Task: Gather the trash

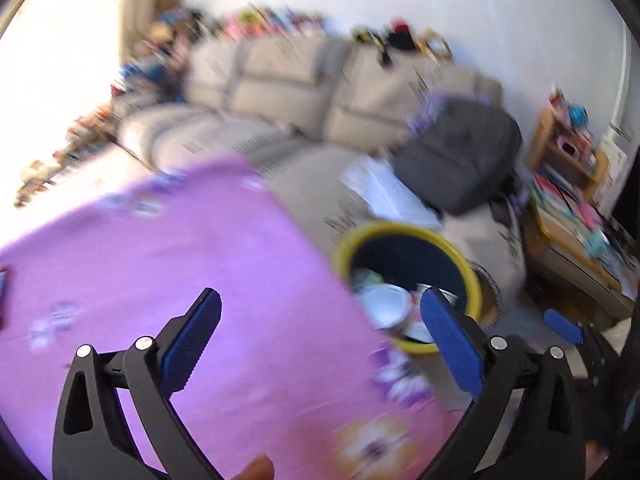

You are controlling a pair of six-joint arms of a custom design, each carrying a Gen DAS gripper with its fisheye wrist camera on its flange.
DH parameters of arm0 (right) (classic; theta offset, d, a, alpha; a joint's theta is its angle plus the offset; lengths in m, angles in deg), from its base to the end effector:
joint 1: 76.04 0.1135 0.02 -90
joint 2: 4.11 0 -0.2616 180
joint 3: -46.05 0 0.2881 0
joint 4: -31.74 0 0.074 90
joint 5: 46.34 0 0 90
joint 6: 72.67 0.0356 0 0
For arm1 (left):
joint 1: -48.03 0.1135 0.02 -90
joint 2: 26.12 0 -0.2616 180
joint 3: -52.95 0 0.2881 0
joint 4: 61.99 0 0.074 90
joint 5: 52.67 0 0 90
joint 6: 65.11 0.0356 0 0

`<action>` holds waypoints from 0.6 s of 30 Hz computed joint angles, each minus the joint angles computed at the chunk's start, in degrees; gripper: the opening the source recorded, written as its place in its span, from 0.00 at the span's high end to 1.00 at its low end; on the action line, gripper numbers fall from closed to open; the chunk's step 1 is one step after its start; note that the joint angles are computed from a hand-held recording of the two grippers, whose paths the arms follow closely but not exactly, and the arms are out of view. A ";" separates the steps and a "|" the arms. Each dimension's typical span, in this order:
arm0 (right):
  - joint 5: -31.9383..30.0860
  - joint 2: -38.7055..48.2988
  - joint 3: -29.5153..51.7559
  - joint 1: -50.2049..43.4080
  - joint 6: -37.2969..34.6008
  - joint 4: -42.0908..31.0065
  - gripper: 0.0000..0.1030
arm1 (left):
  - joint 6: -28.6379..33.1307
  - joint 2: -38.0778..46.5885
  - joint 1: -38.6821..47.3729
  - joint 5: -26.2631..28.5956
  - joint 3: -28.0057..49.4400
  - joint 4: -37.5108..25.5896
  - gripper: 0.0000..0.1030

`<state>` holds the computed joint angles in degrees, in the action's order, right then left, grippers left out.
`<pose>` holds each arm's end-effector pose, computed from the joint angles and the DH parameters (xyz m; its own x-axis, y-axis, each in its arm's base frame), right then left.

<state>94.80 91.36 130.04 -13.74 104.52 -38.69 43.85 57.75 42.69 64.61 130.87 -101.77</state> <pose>0.1830 0.2889 0.2212 -0.5265 0.3452 -0.7769 0.4349 0.8946 0.1028 0.3493 -0.0490 0.2681 -0.5439 0.3409 -0.7668 0.6111 0.7871 -0.0836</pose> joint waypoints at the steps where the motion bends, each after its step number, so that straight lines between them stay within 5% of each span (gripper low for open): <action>1: 0.39 1.49 2.11 0.46 -1.68 0.53 0.13 | 1.08 -3.17 3.94 1.25 -2.11 0.69 0.05; 6: 2.29 8.02 12.45 2.49 -7.68 0.92 0.10 | 5.46 -10.41 22.27 7.35 -5.94 0.05 0.05; 18: 9.27 22.50 39.80 9.91 -7.34 -15.62 0.07 | 20.43 -2.67 53.26 23.86 4.76 -13.52 0.05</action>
<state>104.07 113.86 169.84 -3.83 97.17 -54.31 64.28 55.08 95.95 88.47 135.62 -115.29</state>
